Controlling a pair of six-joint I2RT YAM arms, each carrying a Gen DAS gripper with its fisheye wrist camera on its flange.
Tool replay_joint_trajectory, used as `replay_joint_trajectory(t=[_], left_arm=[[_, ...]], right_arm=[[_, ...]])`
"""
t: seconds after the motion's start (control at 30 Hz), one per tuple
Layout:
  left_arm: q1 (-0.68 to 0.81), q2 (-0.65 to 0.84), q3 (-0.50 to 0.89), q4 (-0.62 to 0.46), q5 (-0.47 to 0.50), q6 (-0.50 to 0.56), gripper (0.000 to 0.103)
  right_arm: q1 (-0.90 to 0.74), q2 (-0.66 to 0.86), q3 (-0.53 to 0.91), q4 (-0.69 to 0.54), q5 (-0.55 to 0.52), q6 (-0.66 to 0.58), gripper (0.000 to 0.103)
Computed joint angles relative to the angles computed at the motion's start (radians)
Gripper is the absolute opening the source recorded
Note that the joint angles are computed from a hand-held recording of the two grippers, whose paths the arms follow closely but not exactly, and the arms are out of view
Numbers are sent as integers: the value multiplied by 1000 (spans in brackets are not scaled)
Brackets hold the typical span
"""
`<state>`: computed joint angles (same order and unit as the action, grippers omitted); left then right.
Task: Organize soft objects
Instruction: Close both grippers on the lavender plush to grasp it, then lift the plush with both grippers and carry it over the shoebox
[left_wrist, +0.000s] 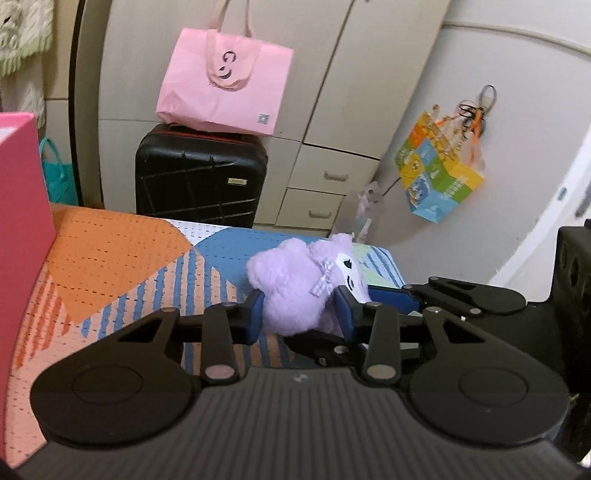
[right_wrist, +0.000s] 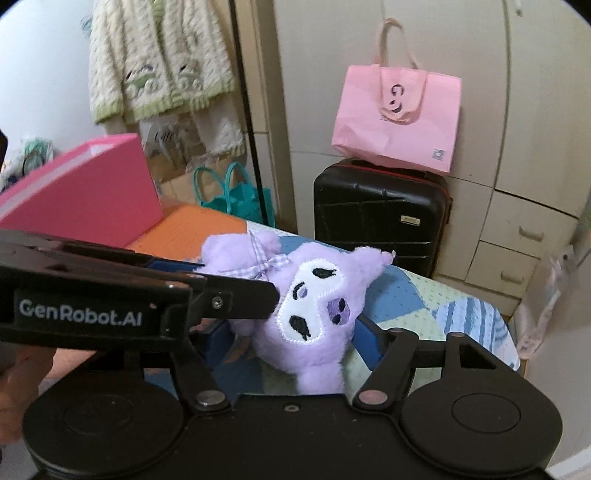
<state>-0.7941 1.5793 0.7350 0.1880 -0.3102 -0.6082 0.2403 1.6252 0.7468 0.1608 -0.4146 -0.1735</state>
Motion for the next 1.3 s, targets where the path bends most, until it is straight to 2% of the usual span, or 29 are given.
replay_joint_trajectory(t=[0.2,0.3,0.4,0.47,0.6,0.8,0.97,1.03,1.13,1.3], left_arm=[[-48,-130,-39,-132,4,3,39],[-75,-178,-45,-209,21,-13,39],[-127,-243,-73,-245,-14,-13,38],[-151,-294,-103,-248,-10,-13,38],[-244,-419,-158,-293,-66,-31,38],[-342,-624,-188,-463,-58,-62,38],[-404,-767,-213,-589,-12,-104,39],[-473,-820,-207,-666,-46,-144,39],[-598,-876,-184,-787,-123,-225,39],[-823,-968,-160,-970,-270,-387,39]], right_arm=[[70,-150,-108,-21,89,72,72],[131,-234,-126,-120,182,141,72],[222,-337,-170,-173,318,206,72],[258,-393,-197,-197,369,242,72],[320,-541,-244,-279,423,323,69],[571,-770,-281,-442,688,450,69],[811,-850,-251,-607,887,569,69],[935,-863,-230,-692,978,650,69],[1076,-878,-204,-781,1054,747,69],[1302,-791,-118,-920,1194,890,69]])
